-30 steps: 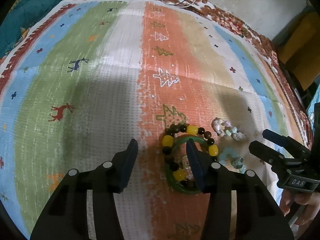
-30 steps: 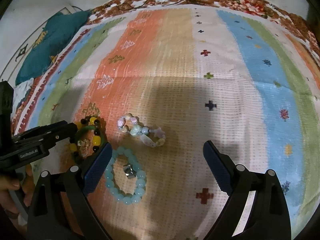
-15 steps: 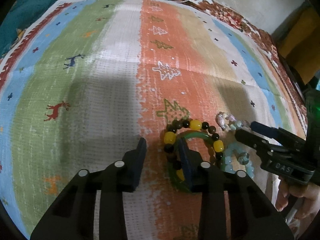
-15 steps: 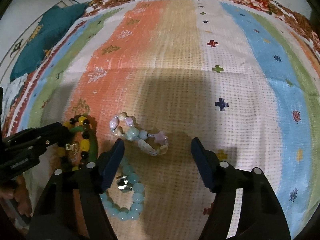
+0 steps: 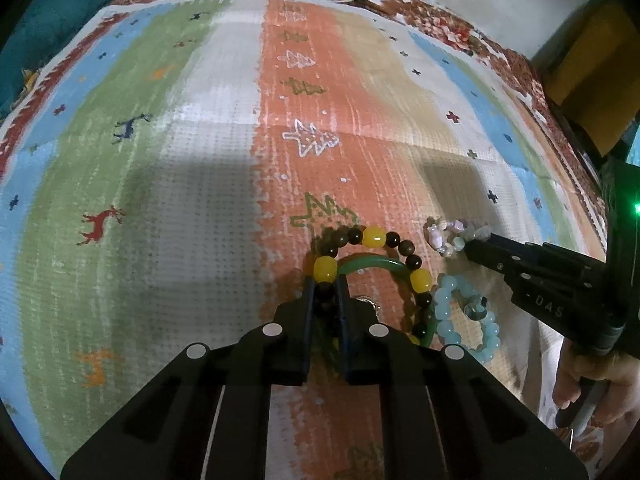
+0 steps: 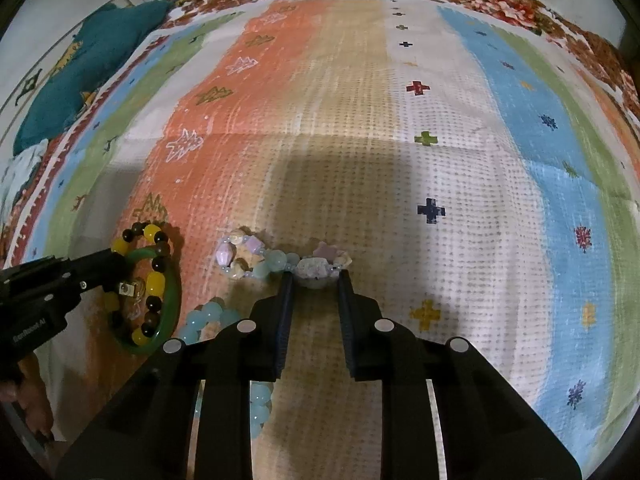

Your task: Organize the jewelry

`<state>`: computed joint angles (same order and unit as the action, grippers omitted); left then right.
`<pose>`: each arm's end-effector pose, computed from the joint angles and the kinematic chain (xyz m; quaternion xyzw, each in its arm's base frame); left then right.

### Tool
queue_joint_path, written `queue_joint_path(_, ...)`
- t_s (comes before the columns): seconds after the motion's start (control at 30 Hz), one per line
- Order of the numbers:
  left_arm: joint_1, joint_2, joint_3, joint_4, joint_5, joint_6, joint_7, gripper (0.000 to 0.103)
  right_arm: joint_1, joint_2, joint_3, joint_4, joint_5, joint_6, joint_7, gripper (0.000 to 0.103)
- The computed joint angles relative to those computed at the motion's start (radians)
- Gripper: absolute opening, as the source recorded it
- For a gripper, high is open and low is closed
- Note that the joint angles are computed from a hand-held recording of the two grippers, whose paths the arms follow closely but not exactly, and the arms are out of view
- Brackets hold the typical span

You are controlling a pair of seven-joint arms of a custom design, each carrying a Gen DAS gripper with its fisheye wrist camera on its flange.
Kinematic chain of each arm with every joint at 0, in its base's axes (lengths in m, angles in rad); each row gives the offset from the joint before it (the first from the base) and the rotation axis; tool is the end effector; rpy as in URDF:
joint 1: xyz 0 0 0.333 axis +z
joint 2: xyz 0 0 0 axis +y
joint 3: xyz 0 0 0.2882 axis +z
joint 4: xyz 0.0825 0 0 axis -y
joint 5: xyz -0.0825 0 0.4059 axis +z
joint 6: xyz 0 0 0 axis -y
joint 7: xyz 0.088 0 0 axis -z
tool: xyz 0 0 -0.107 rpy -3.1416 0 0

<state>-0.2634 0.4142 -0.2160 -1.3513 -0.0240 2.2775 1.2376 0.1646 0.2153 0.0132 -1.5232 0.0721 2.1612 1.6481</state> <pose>0.6635 -0.3125 0.5215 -0.6493 0.7139 -0.2577 0.0486 0.6692 0.1223 0.5492 -0.7155 0.6655 -0.1006 0.1872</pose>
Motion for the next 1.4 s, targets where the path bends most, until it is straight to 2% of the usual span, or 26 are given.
queue_joint_path(0.43,0.001,-0.057,-0.008,-0.028,-0.004,0.050,0.018,0.009,-0.002,-0.063,0.006,-0.036,0.031,0.011,-0.020,0.022)
queue_joint_path(0.97,-0.023,-0.093,-0.008,-0.046,0.022,0.068,0.014,0.009,0.006,-0.152,0.005,-0.103,0.022,0.031,-0.031,0.022)
queue_joint_path(1.1,-0.030,-0.104,-0.003,-0.053,0.050,0.063,0.004,0.009,0.013,-0.171,0.007,-0.125,-0.024,0.040,-0.032,0.022)
queue_joint_path(1.37,-0.022,-0.133,-0.010,-0.084,0.035,0.077,-0.003,0.009,0.011,-0.208,0.006,-0.145,0.007,0.049,-0.040,0.021)
queue_joint_path(1.4,-0.022,-0.139,-0.009,-0.089,0.038,0.080,-0.006,0.009,0.012,-0.213,0.007,-0.148,0.010,0.050,-0.044,0.005)
